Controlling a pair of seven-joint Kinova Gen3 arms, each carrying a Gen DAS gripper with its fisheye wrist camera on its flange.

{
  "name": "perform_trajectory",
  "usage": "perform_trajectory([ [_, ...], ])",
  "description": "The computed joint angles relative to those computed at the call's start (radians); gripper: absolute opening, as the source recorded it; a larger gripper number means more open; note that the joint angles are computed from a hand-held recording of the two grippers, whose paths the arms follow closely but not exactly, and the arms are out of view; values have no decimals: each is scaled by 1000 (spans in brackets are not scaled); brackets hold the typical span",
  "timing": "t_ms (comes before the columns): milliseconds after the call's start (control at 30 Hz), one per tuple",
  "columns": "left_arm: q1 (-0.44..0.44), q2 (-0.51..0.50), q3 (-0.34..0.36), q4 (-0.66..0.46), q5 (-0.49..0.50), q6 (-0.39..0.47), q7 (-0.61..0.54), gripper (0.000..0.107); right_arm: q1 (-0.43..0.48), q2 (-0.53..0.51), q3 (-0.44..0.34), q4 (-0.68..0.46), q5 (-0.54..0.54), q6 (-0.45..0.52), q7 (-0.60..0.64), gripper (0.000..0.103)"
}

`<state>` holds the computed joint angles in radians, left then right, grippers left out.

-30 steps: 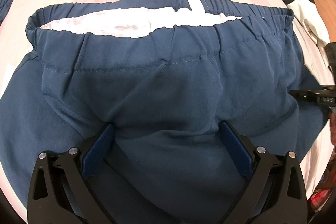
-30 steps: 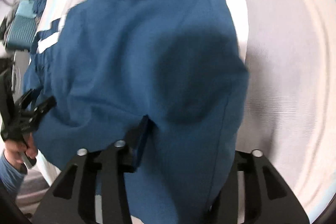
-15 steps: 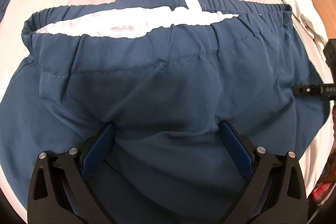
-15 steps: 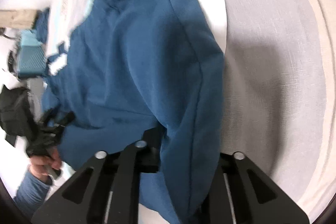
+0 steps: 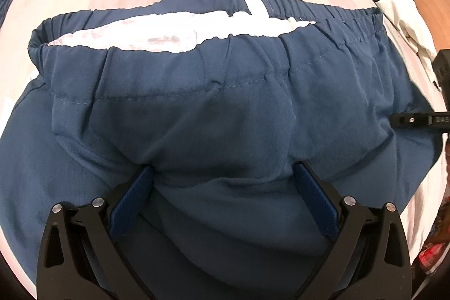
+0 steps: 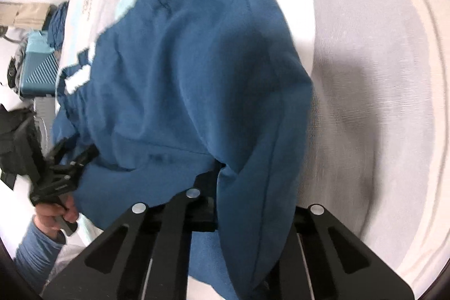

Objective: Fold large clothes

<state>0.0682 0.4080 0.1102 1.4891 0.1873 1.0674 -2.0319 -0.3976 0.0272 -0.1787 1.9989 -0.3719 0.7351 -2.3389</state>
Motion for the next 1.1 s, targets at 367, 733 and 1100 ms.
perform_trajectory([
  [367, -12, -5, -2, -12, 18, 20, -27, 95, -80, 33, -28, -250, 195, 233, -265, 7],
  [733, -80, -73, -11, -85, 67, 135, -79, 92, -218, 88, -56, -460, 387, 385, -502, 7],
  [1100, -199, -110, -62, -136, 105, 234, -180, 97, -374, 243, -24, -749, 548, 563, -611, 7],
])
